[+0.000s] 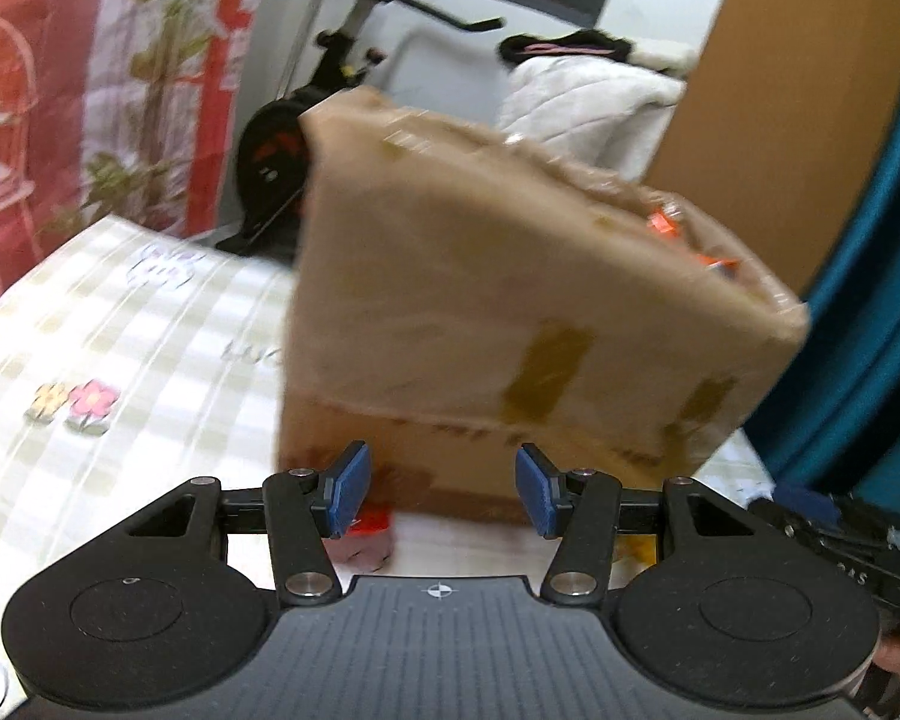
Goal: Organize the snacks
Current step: 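Move both grippers down to the red and brown snack packets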
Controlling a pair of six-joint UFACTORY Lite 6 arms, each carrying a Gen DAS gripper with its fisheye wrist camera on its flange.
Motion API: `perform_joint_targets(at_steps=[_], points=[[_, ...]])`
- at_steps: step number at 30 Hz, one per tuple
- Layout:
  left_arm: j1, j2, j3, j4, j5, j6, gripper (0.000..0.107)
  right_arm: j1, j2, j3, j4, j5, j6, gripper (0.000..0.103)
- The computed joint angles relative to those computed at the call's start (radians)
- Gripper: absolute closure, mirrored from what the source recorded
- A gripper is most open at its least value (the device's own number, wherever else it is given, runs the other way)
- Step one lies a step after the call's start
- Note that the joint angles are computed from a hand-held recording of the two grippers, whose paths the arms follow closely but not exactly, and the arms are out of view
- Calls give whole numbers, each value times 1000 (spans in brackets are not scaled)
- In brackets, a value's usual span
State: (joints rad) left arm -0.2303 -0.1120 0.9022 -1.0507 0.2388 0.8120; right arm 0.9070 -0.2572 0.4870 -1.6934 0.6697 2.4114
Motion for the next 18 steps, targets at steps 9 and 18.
perform_joint_targets(at_steps=[9, 18], points=[[83, 14, -33, 148, 40, -130, 51, 14, 199, -33, -111, -84, 279, 56], [95, 41, -49, 148, 53, -125, 51, 95, 408, 66, -88, -39, 348, 49]])
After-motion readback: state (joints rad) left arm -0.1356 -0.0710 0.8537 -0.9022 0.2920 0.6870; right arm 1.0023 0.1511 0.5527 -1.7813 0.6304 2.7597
